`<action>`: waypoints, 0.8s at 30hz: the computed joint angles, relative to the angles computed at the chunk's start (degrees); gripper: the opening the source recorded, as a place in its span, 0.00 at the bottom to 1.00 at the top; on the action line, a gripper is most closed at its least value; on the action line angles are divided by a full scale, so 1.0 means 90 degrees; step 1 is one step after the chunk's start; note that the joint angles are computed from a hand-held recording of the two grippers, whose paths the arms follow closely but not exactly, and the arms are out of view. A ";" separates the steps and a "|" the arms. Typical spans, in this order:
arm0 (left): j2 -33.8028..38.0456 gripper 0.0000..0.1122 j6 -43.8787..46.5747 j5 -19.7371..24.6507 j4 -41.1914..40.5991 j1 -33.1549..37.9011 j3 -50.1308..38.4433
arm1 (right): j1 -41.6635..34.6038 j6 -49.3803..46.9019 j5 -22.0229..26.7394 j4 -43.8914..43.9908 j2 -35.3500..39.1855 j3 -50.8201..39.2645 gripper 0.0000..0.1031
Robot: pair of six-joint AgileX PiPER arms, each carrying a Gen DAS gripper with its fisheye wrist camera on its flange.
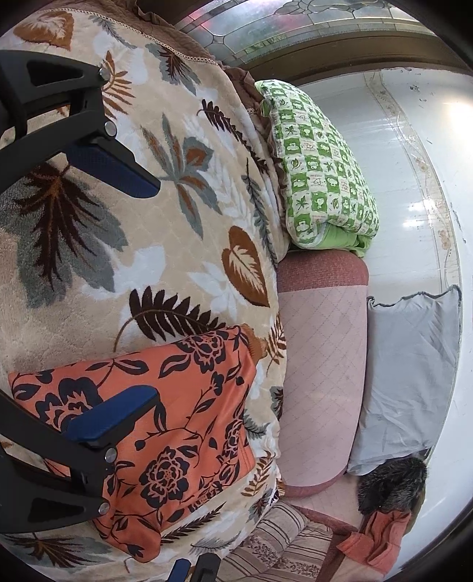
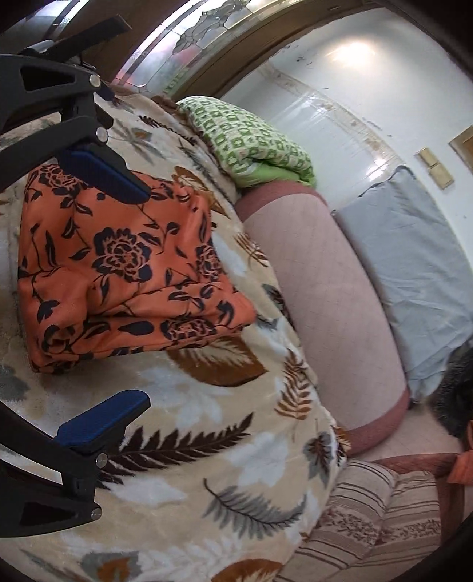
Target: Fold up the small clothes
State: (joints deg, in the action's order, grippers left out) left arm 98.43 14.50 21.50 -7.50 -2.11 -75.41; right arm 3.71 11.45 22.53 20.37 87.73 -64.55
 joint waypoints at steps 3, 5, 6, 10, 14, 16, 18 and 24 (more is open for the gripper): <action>0.0182 0.91 0.0821 0.0333 -0.0743 0.0042 -0.0203 | -0.0172 -0.0619 0.0309 0.0520 0.0230 -0.0203 1.00; 0.0407 0.91 0.1678 0.0841 -0.1577 0.0148 -0.0493 | -0.0373 -0.1170 0.0479 0.1114 0.0381 -0.0254 1.00; 0.0521 0.91 0.1957 0.1125 -0.1889 0.0208 -0.0655 | -0.0516 -0.1466 0.0606 0.1478 0.0478 -0.0297 1.00; 0.1269 0.91 0.2567 0.2762 -0.3007 0.0582 -0.1690 | -0.1355 -0.2872 0.1276 0.3396 0.0871 -0.0288 0.99; 0.1926 0.91 0.2495 0.3635 -0.3317 0.0696 -0.2452 | -0.2063 -0.3834 0.2108 0.4784 0.1343 -0.0292 0.85; 0.2176 0.91 0.2360 0.3944 -0.3352 0.0724 -0.2716 | -0.2103 -0.3766 0.2237 0.4731 0.1503 -0.0403 0.78; 0.2417 0.91 0.2344 0.4336 -0.3605 0.0789 -0.2934 | -0.2088 -0.3808 0.2412 0.4737 0.1685 -0.0550 0.73; 0.2740 0.91 0.2498 0.4801 -0.3960 0.0655 -0.3171 | -0.1760 -0.3224 0.2647 0.4003 0.2180 -0.1117 0.70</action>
State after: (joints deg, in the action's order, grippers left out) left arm 123.09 36.98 64.71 -43.14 3.79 -103.96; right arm -12.13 -17.57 46.36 56.40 107.35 -74.60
